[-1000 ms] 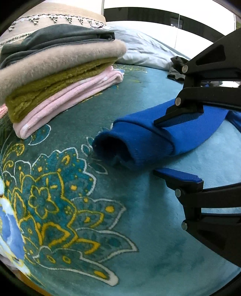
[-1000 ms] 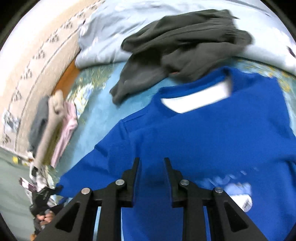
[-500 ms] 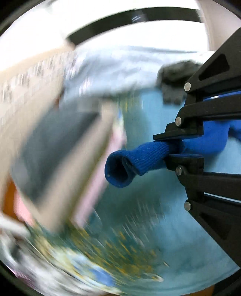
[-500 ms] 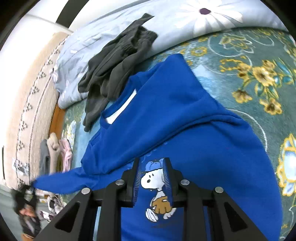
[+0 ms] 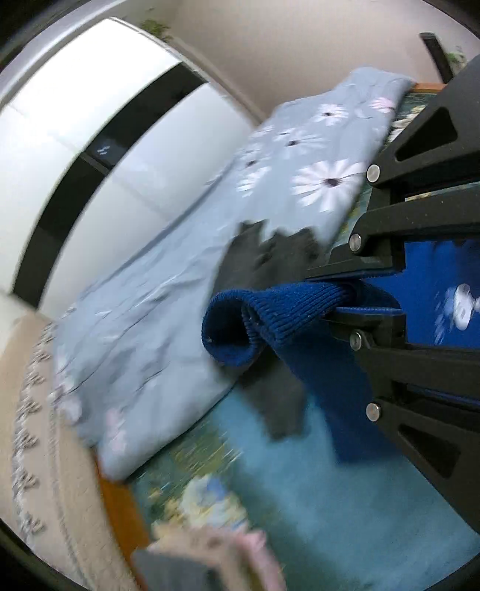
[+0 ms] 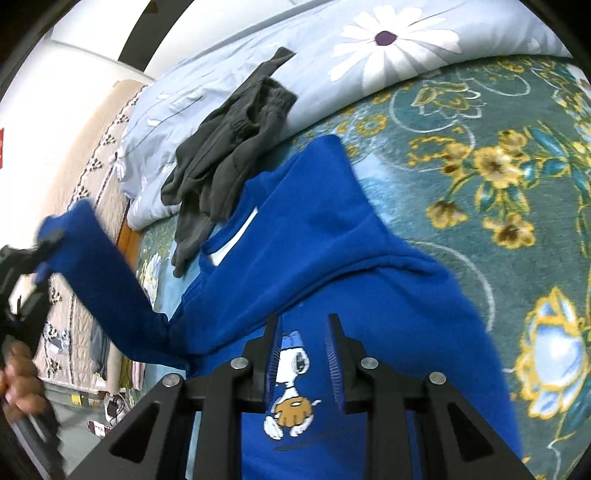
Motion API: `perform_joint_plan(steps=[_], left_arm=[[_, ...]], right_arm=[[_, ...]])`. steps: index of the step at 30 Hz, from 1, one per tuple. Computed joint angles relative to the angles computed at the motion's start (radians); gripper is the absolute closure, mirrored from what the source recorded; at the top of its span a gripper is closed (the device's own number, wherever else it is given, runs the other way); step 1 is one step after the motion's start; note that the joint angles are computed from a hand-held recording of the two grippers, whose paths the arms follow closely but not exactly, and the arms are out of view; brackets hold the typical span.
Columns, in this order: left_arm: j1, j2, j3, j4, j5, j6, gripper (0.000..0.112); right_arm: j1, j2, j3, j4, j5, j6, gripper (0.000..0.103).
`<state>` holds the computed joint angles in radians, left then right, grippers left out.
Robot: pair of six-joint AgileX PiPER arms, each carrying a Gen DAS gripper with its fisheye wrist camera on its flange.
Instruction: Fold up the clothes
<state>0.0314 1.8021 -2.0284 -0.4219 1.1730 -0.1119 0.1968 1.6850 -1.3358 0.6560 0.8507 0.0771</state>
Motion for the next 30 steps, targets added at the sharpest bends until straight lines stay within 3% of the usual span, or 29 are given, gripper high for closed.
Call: perform_joint_plan(steps=[7, 16, 22, 30], left_arm=[[-0.287, 0.003, 0.213, 0.205, -0.065, -0.128, 0.1], [-0.413, 0.06, 0.307, 0.257, -0.033, -0.158, 0.097], [-0.399, 0.039, 0.361, 0.184, -0.051, -0.118, 0.06], [-0.194, -0.159, 0.496, -0.035, -0.027, 0.107, 0.053]], right_arm=[[-0.121, -0.046, 0.087, 0.003, -0.01, -0.046, 0.076], [-0.191, -0.039, 0.121, 0.016, 0.001, -0.065, 0.076], [-0.181, -0.024, 0.103, 0.028, -0.005, -0.064, 0.076], [-0.17, 0.008, 0.07, 0.119, 0.003, -0.117, 0.076]])
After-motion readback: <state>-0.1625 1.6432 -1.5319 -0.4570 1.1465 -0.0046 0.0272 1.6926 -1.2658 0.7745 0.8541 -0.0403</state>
